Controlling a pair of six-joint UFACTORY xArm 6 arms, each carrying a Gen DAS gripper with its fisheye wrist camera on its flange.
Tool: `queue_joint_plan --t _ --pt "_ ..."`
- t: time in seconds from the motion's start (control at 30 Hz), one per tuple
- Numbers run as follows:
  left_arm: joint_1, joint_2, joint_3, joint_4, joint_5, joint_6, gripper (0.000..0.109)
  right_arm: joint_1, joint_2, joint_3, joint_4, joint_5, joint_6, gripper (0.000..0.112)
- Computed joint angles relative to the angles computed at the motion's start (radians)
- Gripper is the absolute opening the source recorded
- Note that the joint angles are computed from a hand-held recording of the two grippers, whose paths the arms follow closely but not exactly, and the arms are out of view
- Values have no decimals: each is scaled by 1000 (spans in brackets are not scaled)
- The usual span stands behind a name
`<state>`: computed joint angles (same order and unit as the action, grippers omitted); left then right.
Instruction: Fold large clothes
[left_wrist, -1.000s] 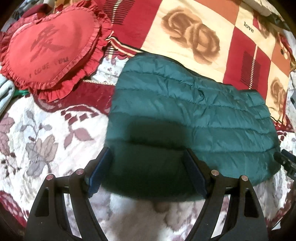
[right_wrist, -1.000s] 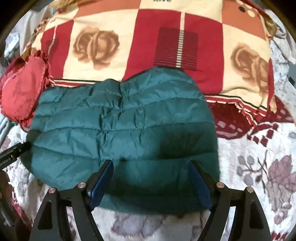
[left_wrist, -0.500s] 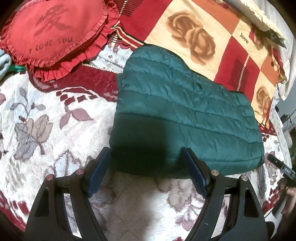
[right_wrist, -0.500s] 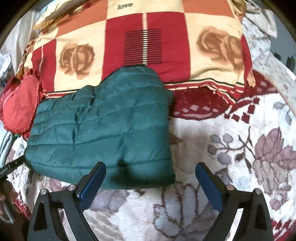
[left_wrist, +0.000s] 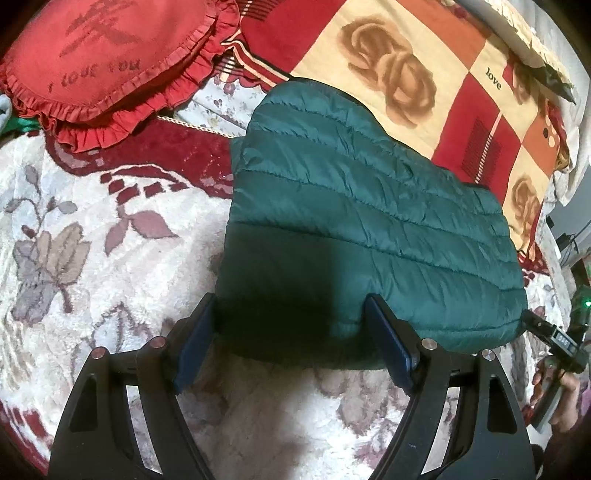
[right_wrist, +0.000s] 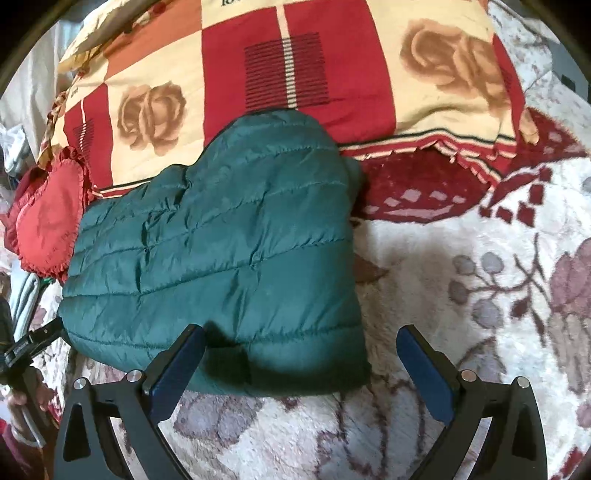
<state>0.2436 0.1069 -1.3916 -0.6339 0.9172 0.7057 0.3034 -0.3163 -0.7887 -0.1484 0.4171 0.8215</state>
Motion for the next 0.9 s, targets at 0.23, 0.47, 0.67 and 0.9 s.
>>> queue_joint_plan --t 0.23,0.47,0.67,0.9 --pt "-7 55 -47 -29 27 9 84 6 77 0 252 -147 -201 102" --pt "-28 100 -86 -40 33 -25 94 14 142 -50 343 -160 -283 103" --pt "-54 107 -87 -10 4 -45 99 10 160 -68 460 -150 -363 103" --pt "-57 93 -85 6 -4 -34 63 13 138 -80 391 -136 -300 64"
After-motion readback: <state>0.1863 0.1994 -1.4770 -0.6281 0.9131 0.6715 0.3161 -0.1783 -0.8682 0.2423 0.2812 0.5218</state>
